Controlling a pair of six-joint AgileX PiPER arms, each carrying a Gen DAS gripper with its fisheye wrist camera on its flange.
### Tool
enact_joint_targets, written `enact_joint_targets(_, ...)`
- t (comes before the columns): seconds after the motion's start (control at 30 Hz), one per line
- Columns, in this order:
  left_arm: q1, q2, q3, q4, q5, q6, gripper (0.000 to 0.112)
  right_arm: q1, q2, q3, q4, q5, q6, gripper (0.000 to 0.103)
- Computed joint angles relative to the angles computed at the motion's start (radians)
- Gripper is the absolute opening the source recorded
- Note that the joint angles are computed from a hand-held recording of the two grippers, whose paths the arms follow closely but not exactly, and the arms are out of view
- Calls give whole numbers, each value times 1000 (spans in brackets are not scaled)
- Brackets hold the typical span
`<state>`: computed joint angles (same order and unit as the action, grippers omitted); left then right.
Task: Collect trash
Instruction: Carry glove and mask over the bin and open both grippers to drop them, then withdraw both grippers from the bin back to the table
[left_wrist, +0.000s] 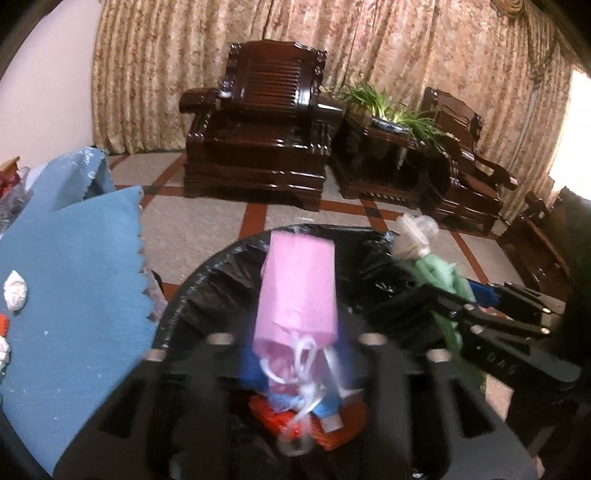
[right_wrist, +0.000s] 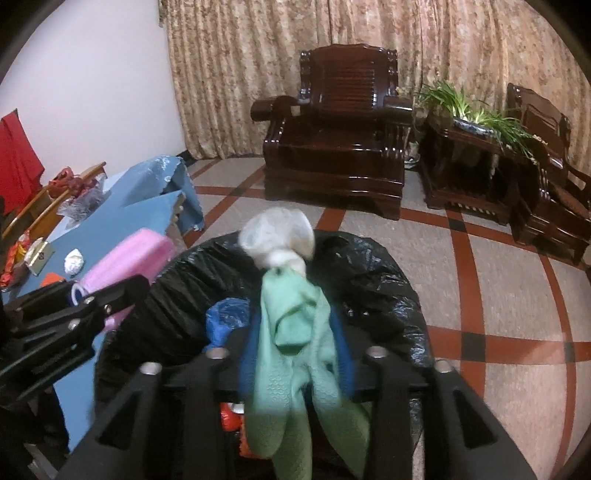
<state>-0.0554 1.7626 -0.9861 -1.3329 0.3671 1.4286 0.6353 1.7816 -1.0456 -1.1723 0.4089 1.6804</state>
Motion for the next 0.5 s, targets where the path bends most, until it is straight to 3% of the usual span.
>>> enact_joint_targets(0.03, 9, 2, 0, -12, 14, 10, 62, 4, 5, 2, -14, 8, 14, 50)
enact_joint_targets(0.1, 29, 7, -1, -20, 44, 20, 66, 11, 6, 11, -38, 28, 41, 67)
enact_joint_targets(0.17, 47, -1, 8, -26, 58, 28, 74, 24, -4, 32, -79, 52, 94, 74)
enact_joint_targets(0.23, 67, -15, 22, -48, 64, 56, 79, 36, -13, 48, -105, 74, 132, 90)
enact_joint_targets(0.33, 116, -51, 52, -66, 68, 100, 87, 54, -30, 66, -133, 82, 175, 97)
enact_joint_targets(0.5, 232, -135, 113, -63, 77, 136, 93, 95, -58, 68, -129, 90, 187, 97)
